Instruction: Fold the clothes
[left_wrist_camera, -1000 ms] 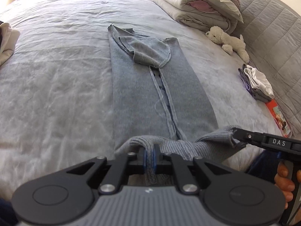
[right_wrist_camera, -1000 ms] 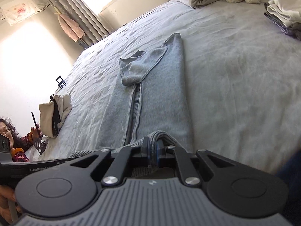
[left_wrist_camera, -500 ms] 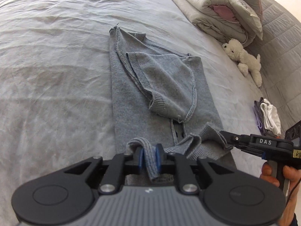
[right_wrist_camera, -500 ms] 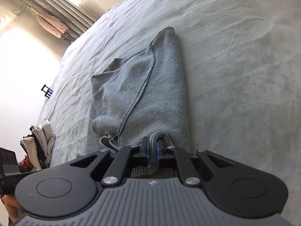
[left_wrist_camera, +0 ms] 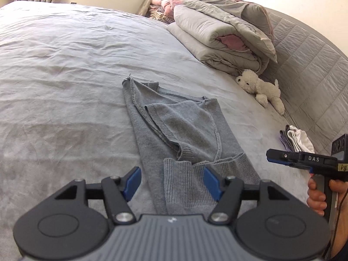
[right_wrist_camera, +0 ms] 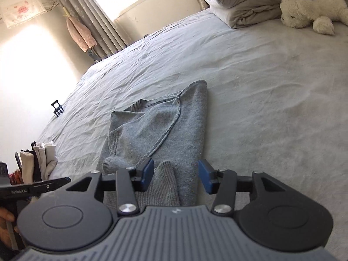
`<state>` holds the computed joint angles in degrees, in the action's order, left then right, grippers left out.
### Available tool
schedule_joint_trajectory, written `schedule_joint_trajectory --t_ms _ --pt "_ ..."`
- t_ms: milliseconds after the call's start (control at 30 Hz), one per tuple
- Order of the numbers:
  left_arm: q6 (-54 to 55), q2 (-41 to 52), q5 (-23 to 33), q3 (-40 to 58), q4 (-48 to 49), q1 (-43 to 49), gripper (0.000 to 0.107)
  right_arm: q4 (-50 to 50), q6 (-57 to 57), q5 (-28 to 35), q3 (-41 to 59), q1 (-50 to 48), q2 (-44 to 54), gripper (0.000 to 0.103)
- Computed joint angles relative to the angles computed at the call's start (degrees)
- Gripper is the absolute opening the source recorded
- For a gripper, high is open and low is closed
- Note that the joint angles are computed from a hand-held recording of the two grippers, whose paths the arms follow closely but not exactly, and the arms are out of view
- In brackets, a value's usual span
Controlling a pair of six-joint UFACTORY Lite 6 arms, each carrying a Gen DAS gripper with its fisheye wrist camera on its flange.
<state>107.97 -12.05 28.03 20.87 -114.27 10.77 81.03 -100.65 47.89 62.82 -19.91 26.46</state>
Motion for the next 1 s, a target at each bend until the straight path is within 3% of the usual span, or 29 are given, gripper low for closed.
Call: schedule_joint_trajectory --t_ms 233,300,367,400,433,500,533,833,1000 --pt "15.47 9.27 1.90 2.11 -13.57 -4.91 0.060 4.85 -16.04 -3.96 -4.47 5.27 -1.46 0.050" --pt "18.46 10.98 0.75 2.70 -16.50 -6.87 0.043 6.43 -18.56 -6.56 -5.02 6.87 -1.22 0.050" --pt "22.32 13.05 -0.08 3.24 -20.68 -8.58 0.040 6.98 -19.26 -8.63 -5.12 8.02 -0.57 0.050" --pt "24.64 13.70 0.24 3.08 -22.99 -9.13 0.033 7.74 -20.33 -9.65 -5.64 8.63 -0.51 0.049" --pt "27.11 13.94 0.35 2.89 -25.37 -9.75 0.028 8.97 -22.02 -10.83 -6.27 9.42 -0.58 0.043" --pt "31.04 13.41 -0.16 2.41 -29.58 -10.95 0.011 11.77 -25.20 -12.21 -8.03 10.31 -1.50 0.018" --pt "32.61 12.56 -1.04 2.11 -31.69 -11.71 0.009 13.77 -26.85 -12.53 -9.01 10.51 -2.27 0.007" --pt "56.90 1.11 -5.35 -3.39 -58.08 -20.05 0.007 27.03 -39.09 -11.05 -16.57 10.75 -9.12 0.007" --pt "58.40 -0.15 -2.40 -3.27 -59.93 -19.81 0.007 33.34 -42.82 -9.22 -17.93 10.82 -10.91 0.007"
